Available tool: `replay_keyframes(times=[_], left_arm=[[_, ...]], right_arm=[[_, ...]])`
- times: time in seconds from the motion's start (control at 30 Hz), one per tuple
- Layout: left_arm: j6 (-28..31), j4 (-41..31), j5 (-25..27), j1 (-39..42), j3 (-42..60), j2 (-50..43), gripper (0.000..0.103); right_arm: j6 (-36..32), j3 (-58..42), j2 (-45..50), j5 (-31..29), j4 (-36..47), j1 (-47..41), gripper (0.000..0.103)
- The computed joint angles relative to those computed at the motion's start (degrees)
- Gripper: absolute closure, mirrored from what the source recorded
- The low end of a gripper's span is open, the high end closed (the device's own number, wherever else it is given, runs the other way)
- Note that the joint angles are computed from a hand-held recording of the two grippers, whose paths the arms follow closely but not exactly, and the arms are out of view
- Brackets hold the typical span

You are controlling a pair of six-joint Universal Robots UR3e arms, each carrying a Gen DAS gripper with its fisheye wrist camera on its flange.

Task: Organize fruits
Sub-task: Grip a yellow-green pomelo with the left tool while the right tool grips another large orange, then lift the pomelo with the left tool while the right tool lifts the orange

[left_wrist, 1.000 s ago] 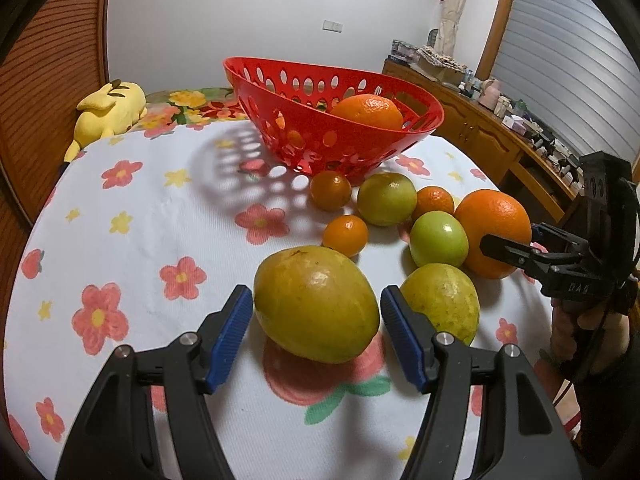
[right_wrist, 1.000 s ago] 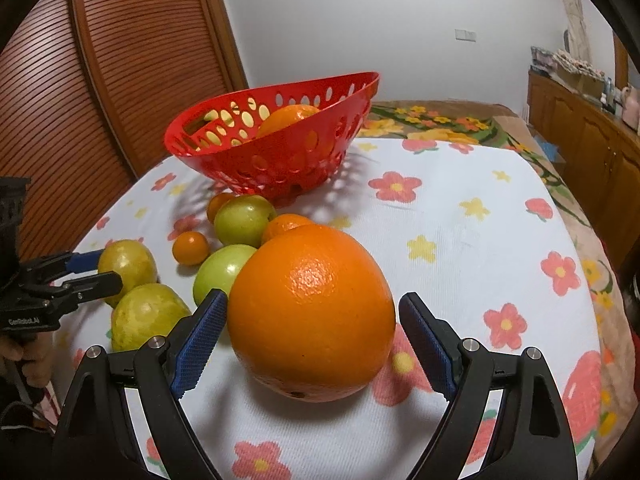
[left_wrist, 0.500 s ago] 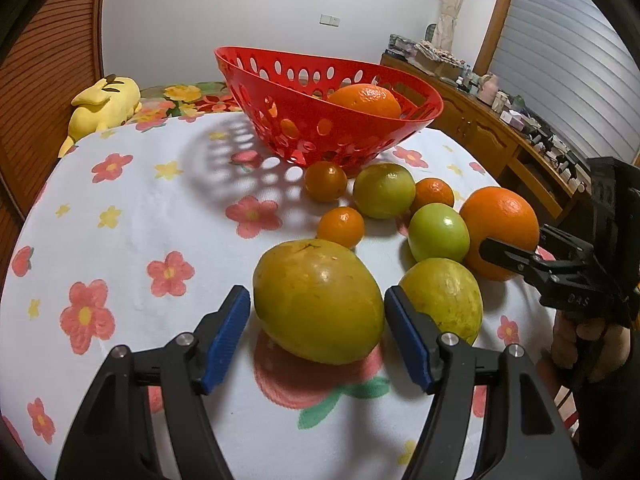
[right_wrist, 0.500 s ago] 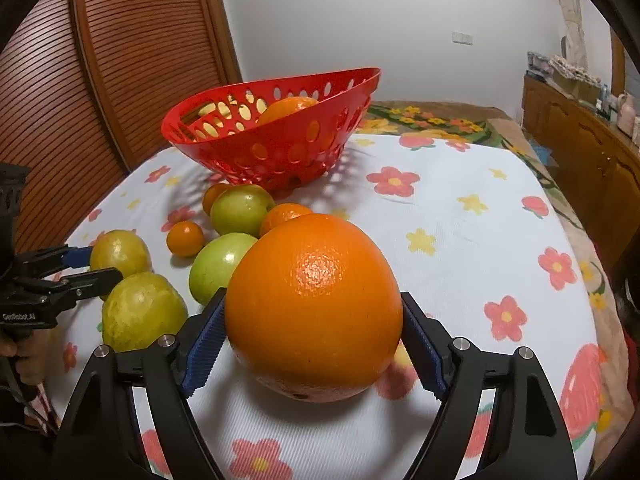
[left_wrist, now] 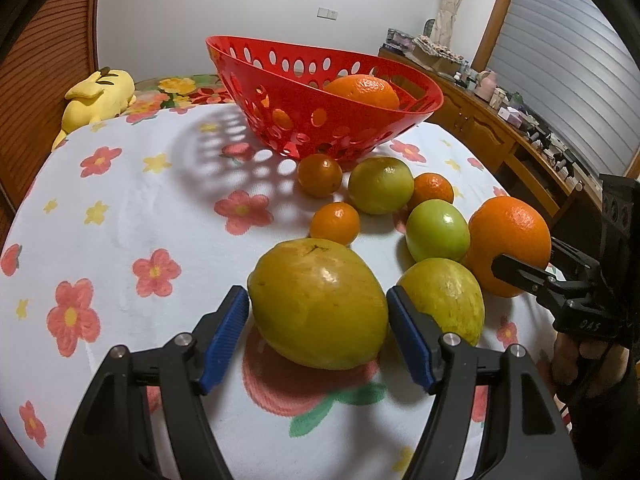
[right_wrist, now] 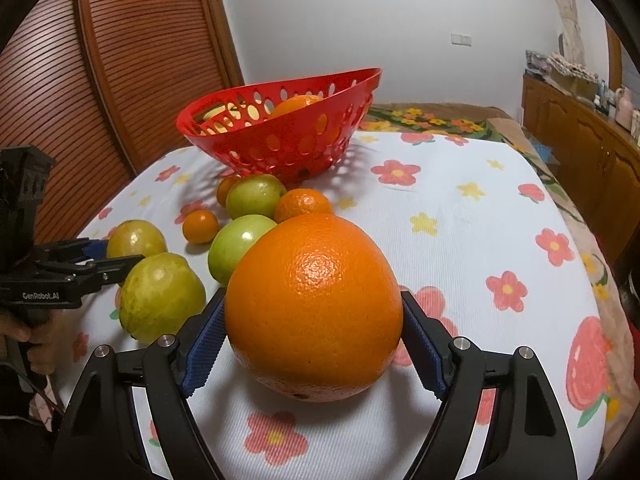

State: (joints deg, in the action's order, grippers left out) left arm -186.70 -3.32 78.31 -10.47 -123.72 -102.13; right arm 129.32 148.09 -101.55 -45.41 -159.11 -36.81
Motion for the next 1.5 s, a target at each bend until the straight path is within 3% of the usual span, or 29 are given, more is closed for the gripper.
replay_keyframes(times=[0.4,0.47,1.13,1.5], left_arm=[[-0.3,1.2,-1.8,0.8,0.2,-1.0,0.031],[0.0,2.1,-2.4,1.0,-0.3,-1.1,0.035],[0.6,2.8,-0.4,0.8,-2.3,2.8,0.036],[1.0,2.1,-0.8,1.7,-2.2,6.4,0.036]], right_arm=[[-0.1,-0.4,0.3,0.3,0.8,-0.2,0.019],[-0.2,-0.4,0.3,0.3,1.1,-0.1,0.019],[0.7,-0.2,1.3,-1.9,-2.0,2.0,0.020],[-0.3,-2.0,0.0,-2.4,1.3,2.1,0.020]])
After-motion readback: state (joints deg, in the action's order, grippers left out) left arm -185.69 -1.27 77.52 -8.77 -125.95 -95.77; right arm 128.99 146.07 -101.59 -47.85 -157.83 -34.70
